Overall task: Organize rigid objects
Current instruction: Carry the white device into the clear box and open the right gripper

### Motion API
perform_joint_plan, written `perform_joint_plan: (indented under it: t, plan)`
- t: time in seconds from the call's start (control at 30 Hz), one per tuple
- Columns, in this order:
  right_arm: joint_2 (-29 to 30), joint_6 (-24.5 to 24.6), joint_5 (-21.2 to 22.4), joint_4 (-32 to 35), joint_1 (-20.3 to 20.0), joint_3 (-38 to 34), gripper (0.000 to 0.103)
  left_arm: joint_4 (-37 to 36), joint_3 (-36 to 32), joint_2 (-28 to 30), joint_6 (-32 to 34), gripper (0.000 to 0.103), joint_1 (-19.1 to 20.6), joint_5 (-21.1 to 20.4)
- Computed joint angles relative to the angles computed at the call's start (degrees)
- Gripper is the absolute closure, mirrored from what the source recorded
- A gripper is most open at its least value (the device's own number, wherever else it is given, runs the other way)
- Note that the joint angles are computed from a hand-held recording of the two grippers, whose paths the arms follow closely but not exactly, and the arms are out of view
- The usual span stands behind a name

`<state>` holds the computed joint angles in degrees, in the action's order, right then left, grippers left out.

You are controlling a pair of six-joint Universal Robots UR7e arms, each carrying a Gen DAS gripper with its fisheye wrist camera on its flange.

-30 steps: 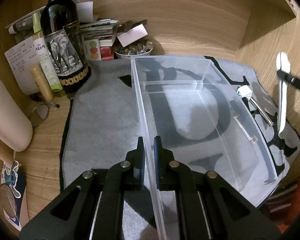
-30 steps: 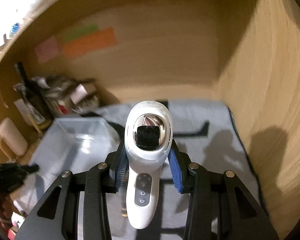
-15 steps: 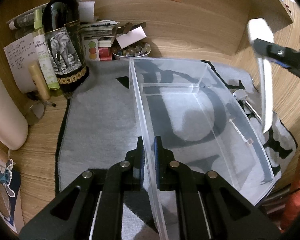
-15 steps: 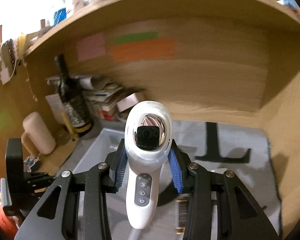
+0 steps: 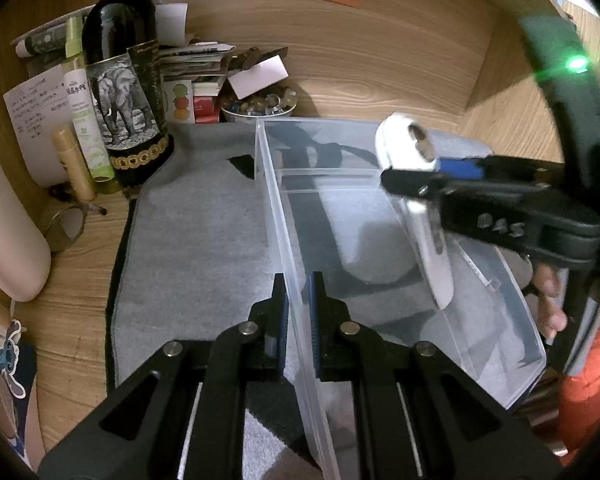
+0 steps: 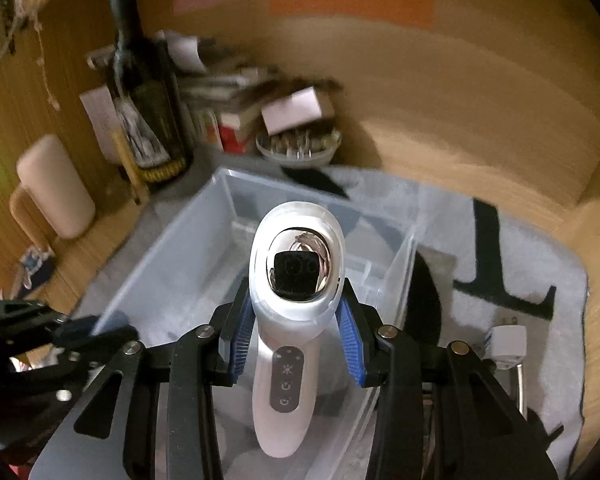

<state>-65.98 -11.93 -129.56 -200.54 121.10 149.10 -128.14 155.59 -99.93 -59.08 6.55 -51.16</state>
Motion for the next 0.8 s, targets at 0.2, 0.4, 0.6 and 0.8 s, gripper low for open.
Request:
perform_joint_plan:
  t: [0.2,0.4,0.6,0.8]
  plan:
    - [-2.2,0.71,1.38,8.73,-2.36,-1.43,0.067,-1.58,-0.25,0.55,0.94,0.094,0.97,-0.34]
    - [-1.99,-0.69,1.52,8.36,-2.91,-1.22,0.067,-1.82,-0.45,1.14,1.0,0.094,1.03,-0.37]
    - [-2.58,-2.49,0.65,2.8,-1.6,-0.04,0.039,-1.23,-0.84,1.72,0.84,0.094,0.9,-0.2]
    - [-6.88,-3.59,-1.64,-1.89,2.13,2.01,0.028,-0.48,-1.05,2.05,0.07,0.094,0.62,0.1]
